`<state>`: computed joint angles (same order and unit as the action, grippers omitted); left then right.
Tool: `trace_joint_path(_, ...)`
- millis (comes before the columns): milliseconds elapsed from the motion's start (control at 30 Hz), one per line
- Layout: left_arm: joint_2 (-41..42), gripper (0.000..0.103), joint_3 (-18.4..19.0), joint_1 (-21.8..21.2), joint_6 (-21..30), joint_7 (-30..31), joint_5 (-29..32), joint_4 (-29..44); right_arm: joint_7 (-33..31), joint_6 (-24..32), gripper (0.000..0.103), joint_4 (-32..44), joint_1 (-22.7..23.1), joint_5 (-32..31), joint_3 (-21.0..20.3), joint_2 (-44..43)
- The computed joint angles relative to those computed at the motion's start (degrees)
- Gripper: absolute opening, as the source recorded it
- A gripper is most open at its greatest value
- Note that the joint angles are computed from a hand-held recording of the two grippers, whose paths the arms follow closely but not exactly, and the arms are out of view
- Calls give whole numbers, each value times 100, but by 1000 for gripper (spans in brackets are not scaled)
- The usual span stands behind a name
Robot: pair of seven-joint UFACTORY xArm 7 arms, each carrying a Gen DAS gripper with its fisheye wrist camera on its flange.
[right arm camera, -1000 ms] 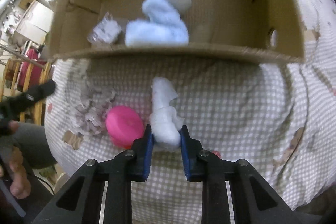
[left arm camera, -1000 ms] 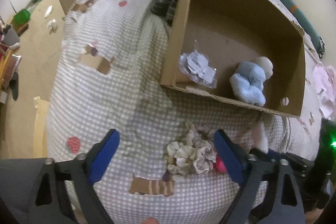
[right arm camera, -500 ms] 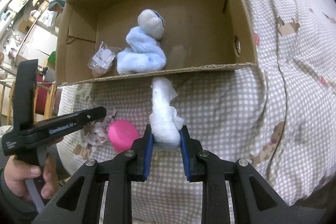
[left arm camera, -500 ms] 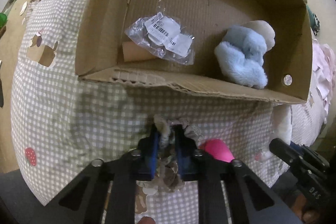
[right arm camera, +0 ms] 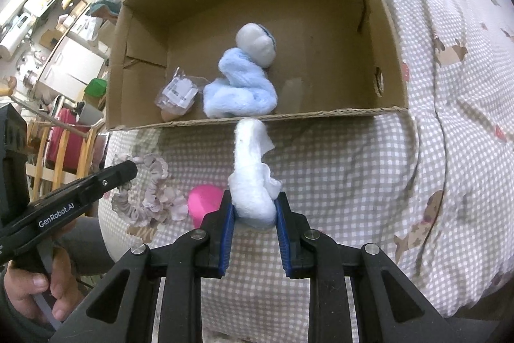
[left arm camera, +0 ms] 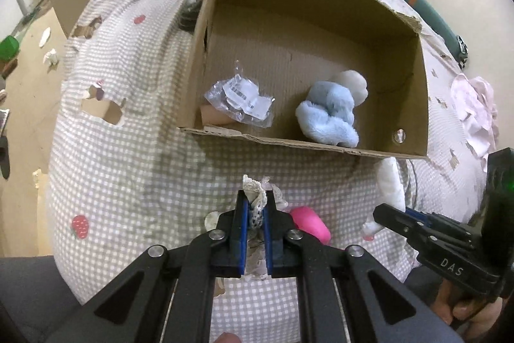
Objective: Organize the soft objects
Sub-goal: 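Grasp the lace scrunchie with the left tool while the right tool lifts the sock toward the box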
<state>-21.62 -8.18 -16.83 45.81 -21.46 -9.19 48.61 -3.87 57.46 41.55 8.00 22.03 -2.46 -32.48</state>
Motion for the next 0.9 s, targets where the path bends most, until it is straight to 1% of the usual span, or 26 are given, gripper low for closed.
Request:
trace_joint_path(67,-177,8,-100,-8,-19,-113,93,-89,-59,-11,26,-15,33,35,-17,-57)
trace_joint_path(167,-288,8,-152,-25,5,-220,178,-178,-156,57,26,-37,83,188,-104,-199)
trace_joint_path(333,-534,8,-227,6,9,-394,414,-266,-398,165,26,-32,100,272,-203,-423)
trace_joint_path(400,-640,8,-126,-74,41,-345,261,-258,-449,188,26,-37,84,299,-239,-533)
trace_joint_path(467,-711,8,-46,-135,61,-270,101,-197,-505,269,26,-18,120,493,-372,-611)
trace_joint_path(567,-744,8,-91,-65,146,-204,247,91,-599,315,26,108,99,620,-467,-727)
trace_joint_path(667,-607,8,-133,44,100,-136,442,464,-686,295,26,361,60,659,-524,-745)
trace_joint_path(900,127,8,-158,290,-117,-39,833,1499,-877,-101,26,989,-16,706,-618,-309)
